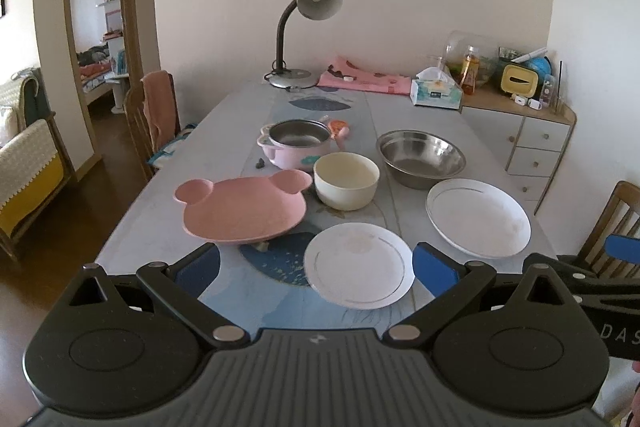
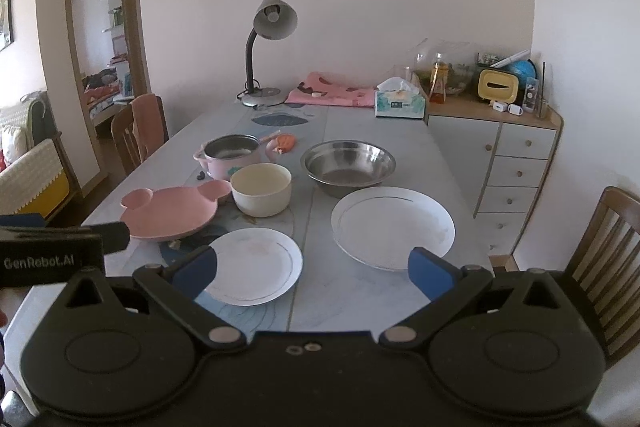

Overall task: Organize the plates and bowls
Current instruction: 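Move both grippers to the large white plate rim and close on it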

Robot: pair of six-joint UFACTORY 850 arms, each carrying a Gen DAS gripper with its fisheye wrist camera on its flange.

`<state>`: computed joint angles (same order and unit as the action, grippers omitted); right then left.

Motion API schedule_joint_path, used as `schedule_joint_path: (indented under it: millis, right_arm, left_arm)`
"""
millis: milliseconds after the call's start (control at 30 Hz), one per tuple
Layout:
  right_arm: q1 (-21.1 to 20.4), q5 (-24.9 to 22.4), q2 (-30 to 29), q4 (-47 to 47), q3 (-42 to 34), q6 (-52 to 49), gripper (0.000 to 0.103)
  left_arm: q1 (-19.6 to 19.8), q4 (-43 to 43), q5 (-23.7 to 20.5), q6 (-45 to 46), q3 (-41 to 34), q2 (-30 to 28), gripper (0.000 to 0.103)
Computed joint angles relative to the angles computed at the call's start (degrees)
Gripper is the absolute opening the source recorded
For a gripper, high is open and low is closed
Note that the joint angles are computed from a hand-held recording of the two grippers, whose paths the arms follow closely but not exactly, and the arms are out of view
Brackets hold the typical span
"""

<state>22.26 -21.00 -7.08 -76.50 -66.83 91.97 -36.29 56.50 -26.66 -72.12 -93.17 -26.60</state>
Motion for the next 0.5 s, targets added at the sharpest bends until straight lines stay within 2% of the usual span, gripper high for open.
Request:
schedule_joint_path:
  millis: [133, 233, 333, 400, 500]
  right_arm:
    - [-3.7, 3.5, -1.9, 6.5, -1.6, -6.9, 0.102]
    - [-6.4, 5.0, -4.1, 8.8, -3.1, -11.5, 0.102]
    - [-9.5, 6.9, -6.6, 14.1, -5.1, -19.7, 0.101]
    - [-11.2, 7.2, -8.5, 17.4, -6.8, -25.3, 0.099]
    - [-13.7, 7.8, -11.6, 23.8, -9.8, -34.6, 0.098]
  left_arm:
    - [0.2, -9.5, 0.1, 9.3, -6.7, -5.0, 0.103]
    - [-0.3, -14.0, -1.7, 15.3, -13.3, -10.0, 0.103]
    - [-0.2, -21.9, -3.7, 22.7, -21.6, -15.8, 0.103]
    - [-0.5, -23.2, -5.8, 25.3, -27.9, -20.2, 0.103]
    - [-0.7, -28.5, -10.9, 33.0, -42.2, -29.3, 0.103]
